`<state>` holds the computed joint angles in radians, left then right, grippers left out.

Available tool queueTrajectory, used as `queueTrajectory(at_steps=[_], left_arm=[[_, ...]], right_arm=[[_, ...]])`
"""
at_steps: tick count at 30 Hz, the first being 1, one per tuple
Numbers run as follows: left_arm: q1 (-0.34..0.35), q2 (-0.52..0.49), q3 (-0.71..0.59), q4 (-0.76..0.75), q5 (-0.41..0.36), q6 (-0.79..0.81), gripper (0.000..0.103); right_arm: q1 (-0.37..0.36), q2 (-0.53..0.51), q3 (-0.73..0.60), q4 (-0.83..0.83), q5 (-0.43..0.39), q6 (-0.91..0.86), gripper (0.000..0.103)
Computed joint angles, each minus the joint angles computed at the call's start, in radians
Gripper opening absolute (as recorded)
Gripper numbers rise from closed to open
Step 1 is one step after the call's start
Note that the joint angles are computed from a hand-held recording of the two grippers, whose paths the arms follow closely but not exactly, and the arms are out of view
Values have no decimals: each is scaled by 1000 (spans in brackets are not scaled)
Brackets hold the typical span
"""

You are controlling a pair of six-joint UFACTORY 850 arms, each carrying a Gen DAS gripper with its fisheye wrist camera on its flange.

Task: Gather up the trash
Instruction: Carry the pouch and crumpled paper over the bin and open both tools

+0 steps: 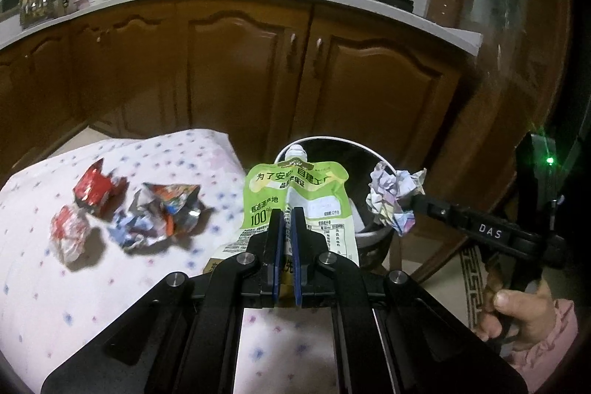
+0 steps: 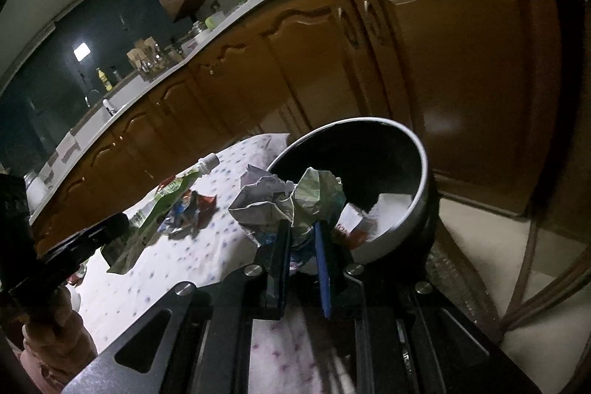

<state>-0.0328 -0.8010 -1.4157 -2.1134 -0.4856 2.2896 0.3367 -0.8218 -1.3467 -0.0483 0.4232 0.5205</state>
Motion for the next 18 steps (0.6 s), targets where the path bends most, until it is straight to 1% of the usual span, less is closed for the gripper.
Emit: queueTrajectory(at_steps=[9, 13, 16, 18], left_arm=[[-50, -63, -115, 113, 53, -86, 3], [-73, -98, -169, 160, 82, -120, 3], [-84, -132, -224, 242, 106, -202, 3], [-90, -159, -268, 331, 117, -299, 3]], right_arm=[[-25, -22, -40, 9, -45, -21, 13], [-37, -41, -77, -9, -82, -8, 13], [-46, -56, -105, -36, -108, 10, 13], [-49, -64, -122, -43, -127, 12, 13]])
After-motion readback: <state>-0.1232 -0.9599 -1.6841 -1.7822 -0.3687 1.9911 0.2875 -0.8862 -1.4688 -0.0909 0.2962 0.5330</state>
